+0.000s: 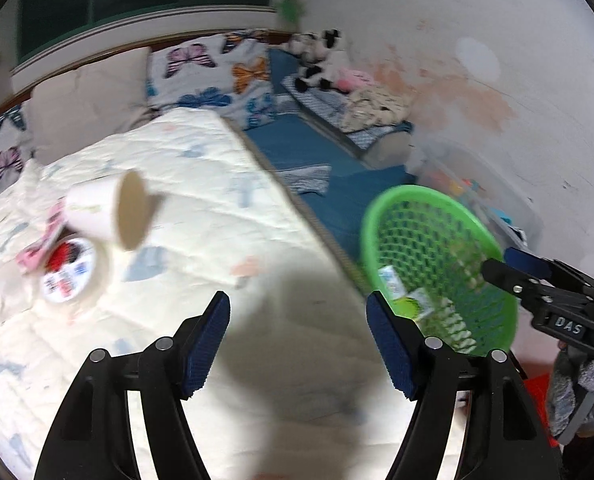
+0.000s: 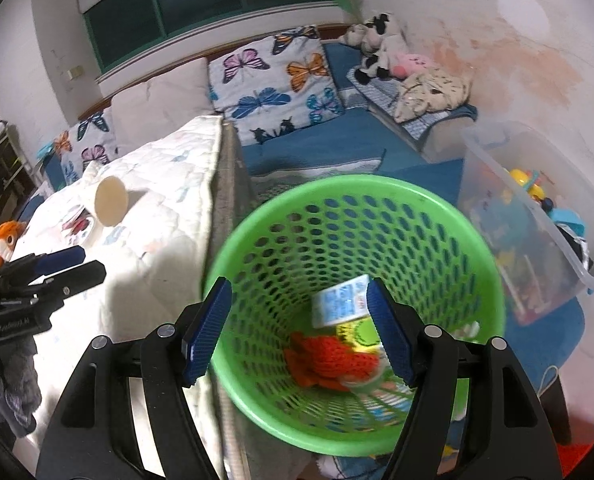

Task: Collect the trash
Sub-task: 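Move both tools back over the bed toward the remaining trash, then grasp the clear rectangular tray with the left tool while the right tool grasps the white paper cup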

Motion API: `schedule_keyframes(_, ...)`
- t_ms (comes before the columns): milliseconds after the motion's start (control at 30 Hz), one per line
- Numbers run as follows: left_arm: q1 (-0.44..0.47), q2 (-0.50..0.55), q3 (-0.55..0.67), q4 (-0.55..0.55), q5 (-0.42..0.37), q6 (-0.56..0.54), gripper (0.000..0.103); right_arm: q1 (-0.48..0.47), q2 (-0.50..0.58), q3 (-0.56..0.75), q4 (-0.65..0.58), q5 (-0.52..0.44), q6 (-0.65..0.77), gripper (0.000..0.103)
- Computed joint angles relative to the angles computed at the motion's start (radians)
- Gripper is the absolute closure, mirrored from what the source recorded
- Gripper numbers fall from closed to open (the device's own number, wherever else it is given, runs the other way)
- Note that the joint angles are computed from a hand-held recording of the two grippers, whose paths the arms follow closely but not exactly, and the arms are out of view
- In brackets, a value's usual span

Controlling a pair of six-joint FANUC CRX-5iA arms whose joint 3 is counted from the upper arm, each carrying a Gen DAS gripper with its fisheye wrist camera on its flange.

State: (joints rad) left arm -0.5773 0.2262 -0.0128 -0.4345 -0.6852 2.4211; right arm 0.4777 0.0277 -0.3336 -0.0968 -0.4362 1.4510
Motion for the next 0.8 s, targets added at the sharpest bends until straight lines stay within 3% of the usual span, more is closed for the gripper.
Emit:
schedule_keyframes(433, 0.074, -0.195, -0.149, -0.220, -0.177, 0.255, 0.035, 0.108, 0.060, 0.078, -0.021, -0.020, 0.036, 0.032)
schedule_keyframes(600, 0.121, -0.257, -0.202, -0.270, -0.238, 0.303, 0.035, 0.148, 0.091, 0.117, -0.039, -0.030, 0.063, 0.032)
schedule_keyframes(800, 0.217, -0.318, -0.277, -0.270, -0.247, 0.298, 0.038, 0.196, 0.137, 0.179, -0.048, -0.045, 0.092, 0.032)
